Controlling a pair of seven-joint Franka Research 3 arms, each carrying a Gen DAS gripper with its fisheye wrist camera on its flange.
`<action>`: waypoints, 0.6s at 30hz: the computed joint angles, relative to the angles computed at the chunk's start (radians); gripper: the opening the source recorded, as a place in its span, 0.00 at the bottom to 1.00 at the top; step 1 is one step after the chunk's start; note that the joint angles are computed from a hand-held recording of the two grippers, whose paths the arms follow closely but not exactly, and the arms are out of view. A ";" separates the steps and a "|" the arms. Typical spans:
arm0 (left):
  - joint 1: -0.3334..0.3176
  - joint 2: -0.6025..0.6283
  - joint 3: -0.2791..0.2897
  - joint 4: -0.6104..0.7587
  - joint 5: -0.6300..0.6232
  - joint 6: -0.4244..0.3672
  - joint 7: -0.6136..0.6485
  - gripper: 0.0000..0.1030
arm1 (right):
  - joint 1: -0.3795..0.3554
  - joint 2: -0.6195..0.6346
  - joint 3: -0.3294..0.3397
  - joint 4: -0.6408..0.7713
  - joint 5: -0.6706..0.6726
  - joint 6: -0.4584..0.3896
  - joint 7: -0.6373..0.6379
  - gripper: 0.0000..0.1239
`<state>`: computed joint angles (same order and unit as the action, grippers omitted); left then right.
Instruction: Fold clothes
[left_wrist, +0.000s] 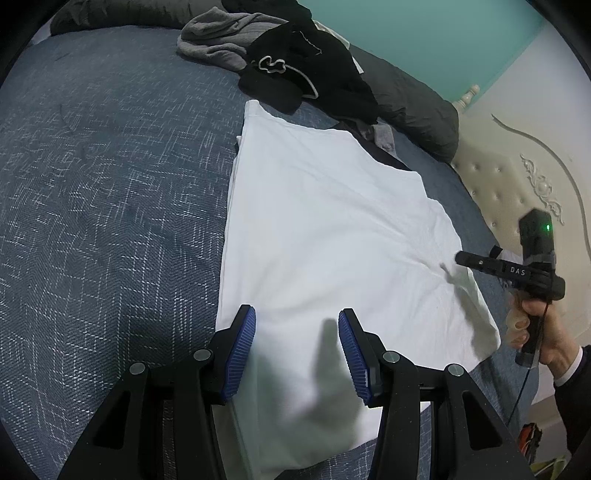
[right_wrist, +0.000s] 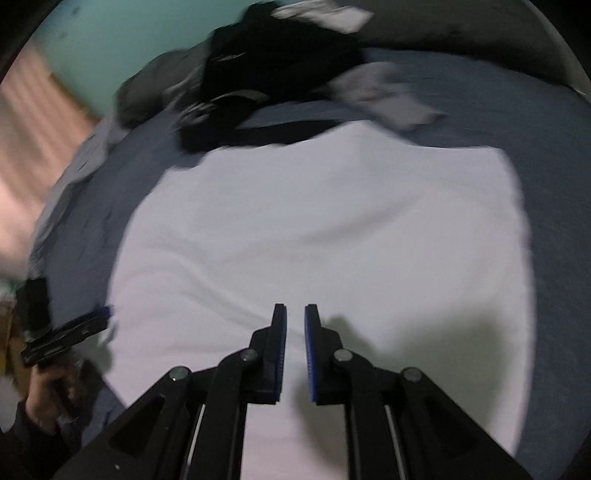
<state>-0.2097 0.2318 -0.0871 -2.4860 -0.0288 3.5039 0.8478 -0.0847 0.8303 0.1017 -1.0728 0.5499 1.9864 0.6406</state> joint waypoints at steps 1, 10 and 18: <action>0.005 -0.001 -0.003 -0.001 0.005 0.001 -0.005 0.49 | 0.014 -0.004 0.000 -0.011 -0.012 -0.005 -0.003 0.07; 0.028 0.001 -0.016 -0.003 0.042 0.009 -0.035 0.49 | 0.085 0.069 -0.002 0.071 -0.056 0.021 0.083 0.07; 0.040 0.002 -0.021 -0.004 0.063 0.015 -0.055 0.49 | 0.105 0.098 0.021 0.147 -0.085 -0.068 0.074 0.07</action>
